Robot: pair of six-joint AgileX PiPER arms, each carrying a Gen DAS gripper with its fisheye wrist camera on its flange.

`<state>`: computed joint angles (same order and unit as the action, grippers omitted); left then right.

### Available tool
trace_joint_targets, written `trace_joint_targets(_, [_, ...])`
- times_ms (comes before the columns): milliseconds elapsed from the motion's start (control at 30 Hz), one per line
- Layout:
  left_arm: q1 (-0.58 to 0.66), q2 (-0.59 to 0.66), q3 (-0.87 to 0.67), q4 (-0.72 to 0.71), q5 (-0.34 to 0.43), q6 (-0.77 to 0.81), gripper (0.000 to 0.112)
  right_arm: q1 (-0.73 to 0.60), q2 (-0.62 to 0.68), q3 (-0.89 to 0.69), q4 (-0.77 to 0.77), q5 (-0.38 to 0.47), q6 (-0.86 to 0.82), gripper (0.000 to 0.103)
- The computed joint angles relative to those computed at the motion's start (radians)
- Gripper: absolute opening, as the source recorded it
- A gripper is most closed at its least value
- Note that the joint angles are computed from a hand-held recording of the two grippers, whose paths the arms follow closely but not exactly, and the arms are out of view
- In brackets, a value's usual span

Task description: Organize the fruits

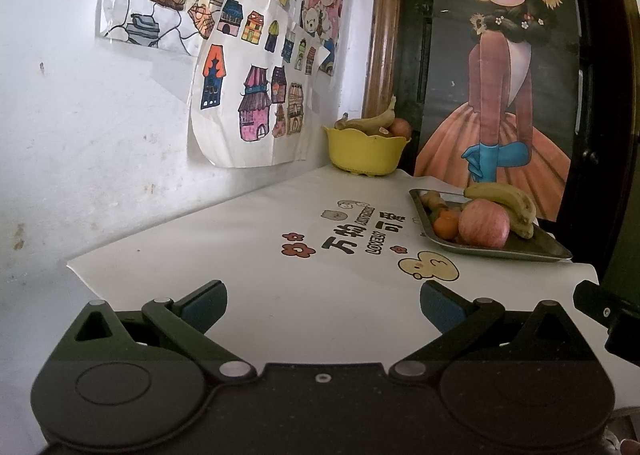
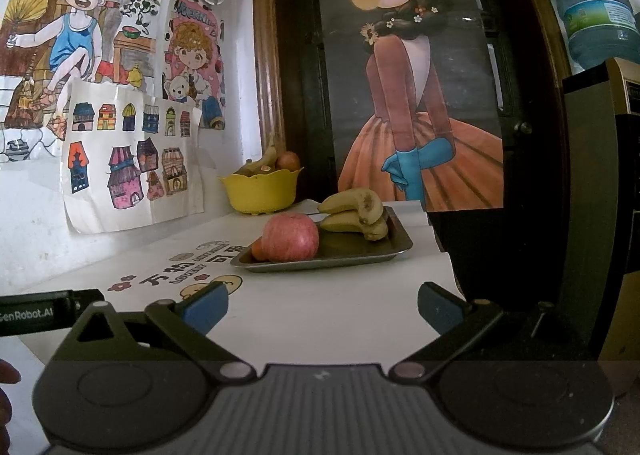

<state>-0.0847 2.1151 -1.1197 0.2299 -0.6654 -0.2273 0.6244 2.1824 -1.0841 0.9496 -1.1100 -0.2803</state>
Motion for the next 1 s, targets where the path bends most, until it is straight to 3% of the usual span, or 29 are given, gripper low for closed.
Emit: trace_joint_targets(1000, [-0.001,-0.002,0.004,-0.002,-0.002,0.003,0.102,0.003,-0.005,0.008,0.004,-0.002,0.0,0.103])
